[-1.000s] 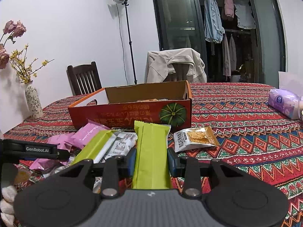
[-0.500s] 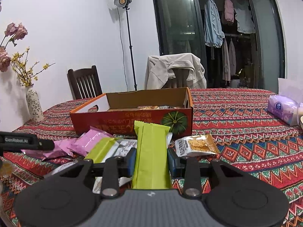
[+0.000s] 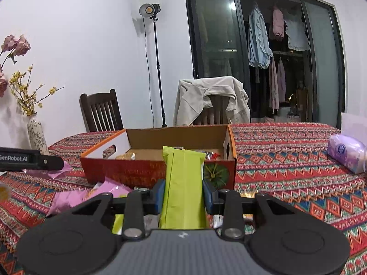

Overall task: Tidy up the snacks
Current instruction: 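Carry the green bar and pink packet over the box with both tools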

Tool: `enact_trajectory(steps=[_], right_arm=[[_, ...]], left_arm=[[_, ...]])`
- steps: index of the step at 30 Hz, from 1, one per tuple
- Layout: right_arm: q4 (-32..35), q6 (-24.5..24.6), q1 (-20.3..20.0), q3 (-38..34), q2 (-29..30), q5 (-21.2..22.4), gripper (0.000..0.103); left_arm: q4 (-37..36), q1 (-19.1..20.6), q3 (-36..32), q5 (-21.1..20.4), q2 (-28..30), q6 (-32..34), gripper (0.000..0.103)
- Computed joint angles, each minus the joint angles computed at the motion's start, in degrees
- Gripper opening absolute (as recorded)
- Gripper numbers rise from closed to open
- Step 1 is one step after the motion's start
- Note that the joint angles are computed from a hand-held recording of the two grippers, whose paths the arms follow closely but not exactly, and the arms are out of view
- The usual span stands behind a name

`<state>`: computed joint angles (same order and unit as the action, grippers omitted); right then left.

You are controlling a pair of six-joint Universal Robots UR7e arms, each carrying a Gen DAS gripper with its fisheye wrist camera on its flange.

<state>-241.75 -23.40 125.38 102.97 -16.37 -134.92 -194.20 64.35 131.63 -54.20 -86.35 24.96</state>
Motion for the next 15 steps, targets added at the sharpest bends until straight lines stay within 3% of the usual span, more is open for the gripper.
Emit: enact_trajectory(steps=[15], right_arm=[[7.33, -4.79, -2.53, -11.35, 0.35, 3.4, 0.033]], left_arm=[[0.84, 0.61, -11.35, -0.72, 9.37, -0.67, 0.082]])
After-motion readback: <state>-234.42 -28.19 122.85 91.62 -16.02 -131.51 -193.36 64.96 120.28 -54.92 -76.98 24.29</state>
